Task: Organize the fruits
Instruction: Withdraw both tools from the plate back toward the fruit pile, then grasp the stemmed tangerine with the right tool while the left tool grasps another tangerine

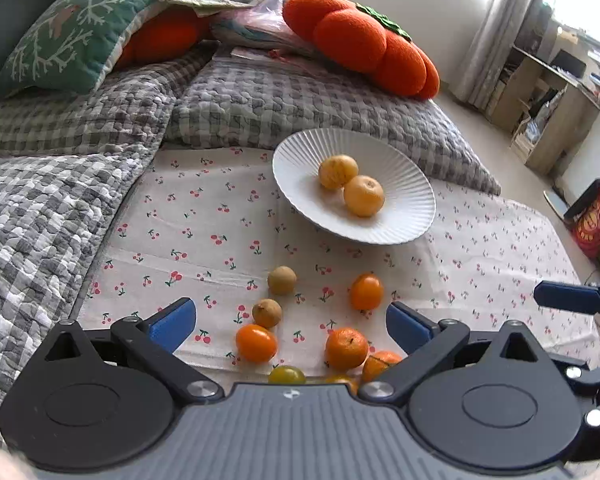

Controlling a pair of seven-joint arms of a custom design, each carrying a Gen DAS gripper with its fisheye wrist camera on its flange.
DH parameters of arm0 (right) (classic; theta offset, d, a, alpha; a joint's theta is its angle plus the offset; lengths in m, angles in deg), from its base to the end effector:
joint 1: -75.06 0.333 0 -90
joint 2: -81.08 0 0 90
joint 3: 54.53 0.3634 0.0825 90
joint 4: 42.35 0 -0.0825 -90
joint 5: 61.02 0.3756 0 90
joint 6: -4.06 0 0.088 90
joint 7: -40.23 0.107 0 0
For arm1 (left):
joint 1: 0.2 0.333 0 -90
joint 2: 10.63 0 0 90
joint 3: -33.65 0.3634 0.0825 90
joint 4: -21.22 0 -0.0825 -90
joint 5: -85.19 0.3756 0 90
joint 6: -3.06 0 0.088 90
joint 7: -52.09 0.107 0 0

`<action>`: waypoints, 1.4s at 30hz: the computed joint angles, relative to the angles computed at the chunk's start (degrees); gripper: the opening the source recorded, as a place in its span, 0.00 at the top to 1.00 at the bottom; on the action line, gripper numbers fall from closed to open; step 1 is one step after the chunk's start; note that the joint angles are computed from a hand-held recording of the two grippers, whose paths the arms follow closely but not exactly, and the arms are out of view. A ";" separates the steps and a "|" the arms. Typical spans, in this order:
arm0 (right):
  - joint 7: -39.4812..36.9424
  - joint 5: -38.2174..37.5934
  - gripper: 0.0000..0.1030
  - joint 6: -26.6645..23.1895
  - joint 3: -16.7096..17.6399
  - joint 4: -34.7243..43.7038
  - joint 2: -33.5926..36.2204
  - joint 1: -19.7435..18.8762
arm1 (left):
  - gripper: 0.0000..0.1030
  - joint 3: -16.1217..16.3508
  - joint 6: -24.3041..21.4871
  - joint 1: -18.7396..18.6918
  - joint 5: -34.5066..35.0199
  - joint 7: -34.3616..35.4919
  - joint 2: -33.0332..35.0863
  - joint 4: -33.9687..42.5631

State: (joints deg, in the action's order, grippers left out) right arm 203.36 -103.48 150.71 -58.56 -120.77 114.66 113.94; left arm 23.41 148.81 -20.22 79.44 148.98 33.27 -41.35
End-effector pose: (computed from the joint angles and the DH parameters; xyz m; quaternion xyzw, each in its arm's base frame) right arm 0.6261 0.4663 0.4847 -0.6008 0.6897 -0.2492 0.3182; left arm 0.7458 -0.3640 0.4884 -0.4811 0.8033 -0.3331 0.1110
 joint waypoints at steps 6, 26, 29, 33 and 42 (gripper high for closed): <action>-1.98 3.80 0.14 0.77 1.56 -0.68 0.83 -1.72 | 0.04 0.26 -4.27 -0.25 0.89 0.24 2.45 3.39; -11.11 11.49 0.22 -0.64 2.57 1.75 4.47 -2.92 | 0.08 -2.84 -13.09 2.45 -5.21 1.27 7.63 12.15; -14.35 11.94 0.30 -0.80 3.04 2.80 5.38 -3.12 | 0.15 -1.72 -14.44 2.02 -4.93 -0.92 9.12 14.58; -18.92 12.09 0.40 -0.21 3.18 4.89 7.28 -3.01 | 0.22 -2.38 -15.73 2.62 -5.82 -2.10 10.88 17.23; -26.81 15.98 0.57 -5.39 2.97 13.43 13.16 -2.36 | 0.22 -3.11 -12.22 2.49 -6.39 1.89 9.92 14.15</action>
State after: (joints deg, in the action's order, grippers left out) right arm 176.55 -87.50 145.32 -55.59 -107.34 127.82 111.58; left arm 20.30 136.59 -17.73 73.05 150.87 43.19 -27.20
